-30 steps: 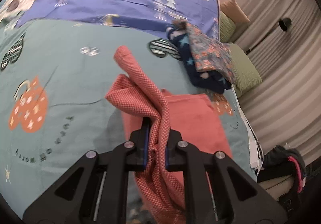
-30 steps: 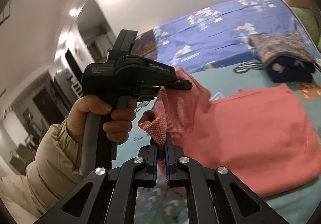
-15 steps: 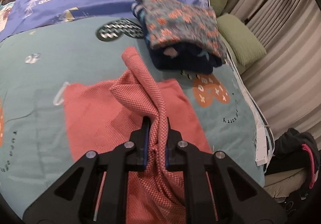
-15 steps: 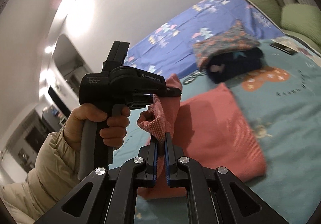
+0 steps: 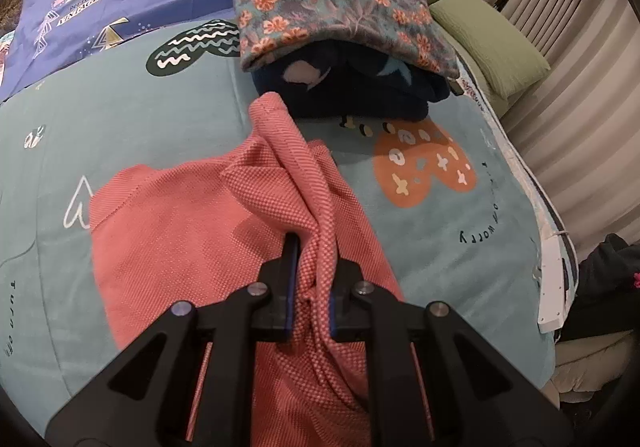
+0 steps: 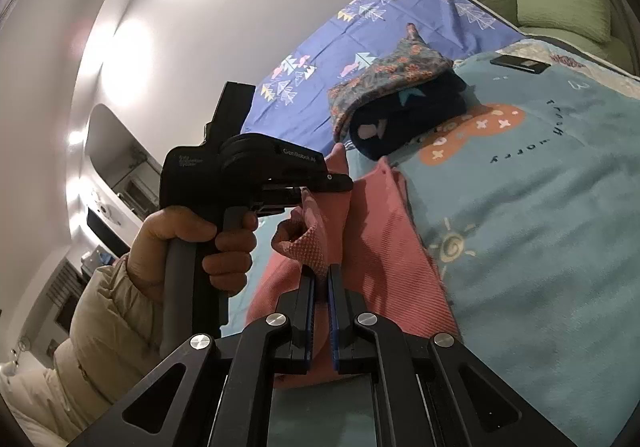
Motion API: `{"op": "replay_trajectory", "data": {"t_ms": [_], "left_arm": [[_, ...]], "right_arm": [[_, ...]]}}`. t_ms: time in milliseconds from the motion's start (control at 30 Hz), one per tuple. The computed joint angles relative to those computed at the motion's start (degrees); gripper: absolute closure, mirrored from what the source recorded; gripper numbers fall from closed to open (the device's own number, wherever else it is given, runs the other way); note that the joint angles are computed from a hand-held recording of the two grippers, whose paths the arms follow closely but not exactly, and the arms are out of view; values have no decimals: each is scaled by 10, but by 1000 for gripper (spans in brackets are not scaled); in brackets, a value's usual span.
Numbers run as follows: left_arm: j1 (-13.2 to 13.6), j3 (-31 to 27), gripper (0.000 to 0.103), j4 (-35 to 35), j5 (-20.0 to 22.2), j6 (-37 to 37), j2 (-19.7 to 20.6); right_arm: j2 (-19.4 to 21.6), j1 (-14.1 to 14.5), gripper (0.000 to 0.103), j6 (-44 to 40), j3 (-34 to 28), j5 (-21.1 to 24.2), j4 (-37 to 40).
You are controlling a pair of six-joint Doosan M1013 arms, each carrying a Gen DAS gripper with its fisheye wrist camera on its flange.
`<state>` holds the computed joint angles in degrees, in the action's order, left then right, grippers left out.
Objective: Fold small clothes
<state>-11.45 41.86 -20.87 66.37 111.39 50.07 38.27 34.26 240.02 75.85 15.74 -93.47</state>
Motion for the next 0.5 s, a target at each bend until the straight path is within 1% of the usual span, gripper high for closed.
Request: {"op": "replay_trajectory", "data": {"t_ms": [233, 333, 500], "left_arm": [[-11, 7, 90, 30, -18, -4, -1], [-14, 5, 90, 33, -17, -6, 0], [-16, 6, 90, 43, -19, -10, 0]], "right_arm": [[-4, -1, 98, 16, 10, 4, 1], [-4, -2, 98, 38, 15, 3, -11], [-4, -1, 98, 48, 17, 4, -16]]}}
